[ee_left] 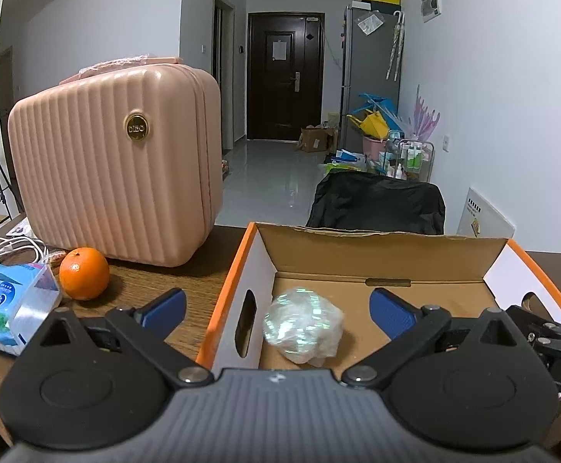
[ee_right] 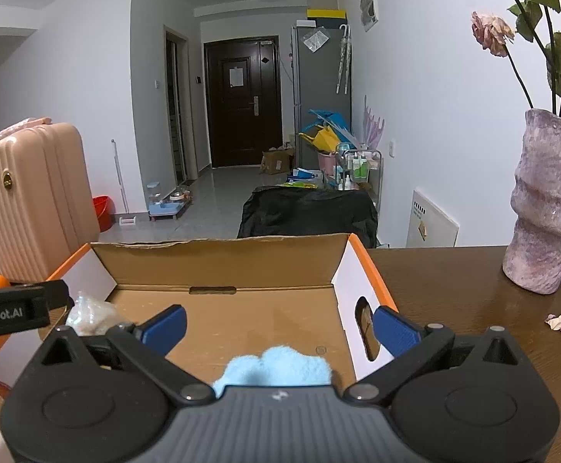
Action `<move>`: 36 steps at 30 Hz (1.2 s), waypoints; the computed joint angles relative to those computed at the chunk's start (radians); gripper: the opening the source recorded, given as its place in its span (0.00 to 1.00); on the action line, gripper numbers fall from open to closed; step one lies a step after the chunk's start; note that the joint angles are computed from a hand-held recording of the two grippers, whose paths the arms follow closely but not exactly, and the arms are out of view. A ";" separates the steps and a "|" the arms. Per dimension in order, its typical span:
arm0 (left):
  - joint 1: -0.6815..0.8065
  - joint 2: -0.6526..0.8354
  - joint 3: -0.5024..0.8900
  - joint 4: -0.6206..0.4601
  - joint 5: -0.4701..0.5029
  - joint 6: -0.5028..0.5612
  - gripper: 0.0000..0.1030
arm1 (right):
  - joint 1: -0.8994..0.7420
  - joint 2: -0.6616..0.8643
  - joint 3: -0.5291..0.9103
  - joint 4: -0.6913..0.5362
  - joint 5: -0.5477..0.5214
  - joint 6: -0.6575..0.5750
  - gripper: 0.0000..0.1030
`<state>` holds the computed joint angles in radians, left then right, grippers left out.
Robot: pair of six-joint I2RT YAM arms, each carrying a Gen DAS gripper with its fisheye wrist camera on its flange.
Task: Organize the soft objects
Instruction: 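Open both tools to drop the bag and the plush into the box, then withdraw both tools from the box back toward the remaining items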
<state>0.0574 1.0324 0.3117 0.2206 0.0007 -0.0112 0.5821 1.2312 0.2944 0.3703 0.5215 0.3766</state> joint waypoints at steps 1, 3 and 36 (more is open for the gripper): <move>0.001 -0.002 0.000 -0.003 0.001 -0.001 1.00 | 0.000 -0.004 0.002 -0.004 0.001 -0.001 1.00; 0.008 -0.009 0.000 -0.006 0.010 0.000 1.00 | 0.011 -0.021 0.001 -0.019 0.016 0.003 1.00; 0.526 -0.718 -0.039 -0.641 0.517 0.251 1.00 | 0.642 -0.534 0.040 -0.885 0.564 0.427 1.00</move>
<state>0.5838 0.3148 0.2725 -0.4208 0.5174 0.2398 1.2246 0.6971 0.3340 -0.5149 1.0852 0.8035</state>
